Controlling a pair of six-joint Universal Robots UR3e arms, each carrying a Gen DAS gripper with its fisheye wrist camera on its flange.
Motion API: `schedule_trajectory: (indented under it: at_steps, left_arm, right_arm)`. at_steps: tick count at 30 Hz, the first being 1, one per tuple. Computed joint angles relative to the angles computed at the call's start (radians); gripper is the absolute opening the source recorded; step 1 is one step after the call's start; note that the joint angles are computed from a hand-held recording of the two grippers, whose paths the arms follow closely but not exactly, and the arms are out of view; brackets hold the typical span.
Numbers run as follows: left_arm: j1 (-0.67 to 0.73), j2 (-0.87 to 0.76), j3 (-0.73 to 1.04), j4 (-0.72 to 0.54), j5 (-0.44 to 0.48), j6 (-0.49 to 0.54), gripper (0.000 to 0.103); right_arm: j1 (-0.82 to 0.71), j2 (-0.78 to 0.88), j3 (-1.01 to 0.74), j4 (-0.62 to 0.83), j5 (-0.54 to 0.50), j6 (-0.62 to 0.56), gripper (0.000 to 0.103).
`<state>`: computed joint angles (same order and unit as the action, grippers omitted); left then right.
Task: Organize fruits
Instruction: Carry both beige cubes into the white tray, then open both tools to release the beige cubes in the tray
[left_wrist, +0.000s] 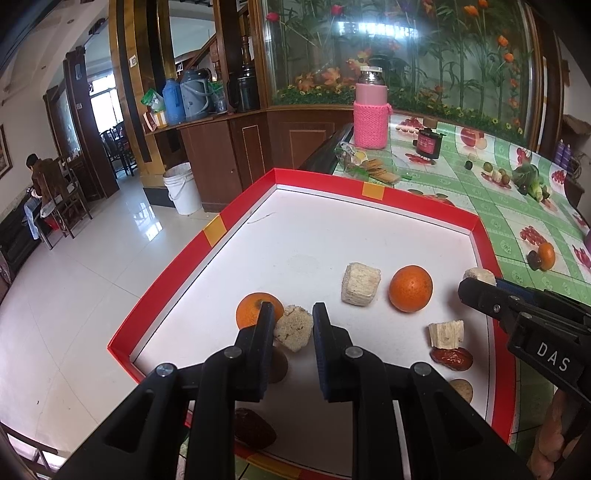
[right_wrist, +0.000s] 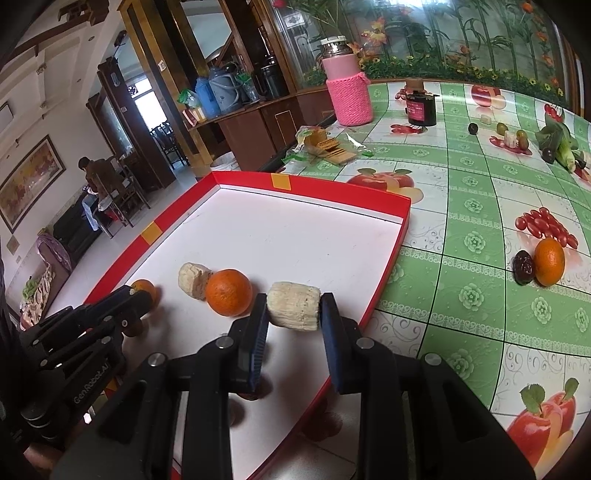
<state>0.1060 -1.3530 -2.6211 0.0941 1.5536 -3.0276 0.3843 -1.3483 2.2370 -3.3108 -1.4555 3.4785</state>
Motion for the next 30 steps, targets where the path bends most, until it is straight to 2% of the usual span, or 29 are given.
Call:
schedule_trajectory:
  at_steps: [6,10,16,20,22,27,30]
  left_arm:
    - [-0.009,-0.015,0.001,0.015,0.013,-0.003,0.020]
    - [-0.013,-0.016,-0.002,0.019,0.020,-0.003,0.025]
    - [-0.023,-0.015,0.000,0.013,0.028,-0.006,0.037]
    - [-0.041,-0.021,0.007,0.011,0.046,-0.023,0.051]
    - [-0.045,-0.025,0.012,0.006,0.052,-0.031,0.054]
    - [-0.049,-0.022,0.019,-0.012,0.063,-0.045,0.063]
    - [-0.050,-0.016,0.024,-0.027,0.067,-0.052,0.071]
  right_arm:
    - [0.000,-0.002,0.000,0.008,0.003,-0.006,0.031]
    - [0.003,0.000,-0.005,0.019,0.006,-0.014,0.031]
    - [0.003,-0.002,-0.007,0.027,0.009,-0.017,0.031]
    - [-0.005,-0.009,-0.002,0.031,0.027,-0.015,0.031]
    - [-0.015,-0.014,0.003,0.030,0.043,-0.012,0.032]
    - [-0.033,-0.035,0.031,0.006,0.063,0.005,0.042]
    - [-0.045,-0.048,0.049,-0.008,0.075,0.014,0.044]
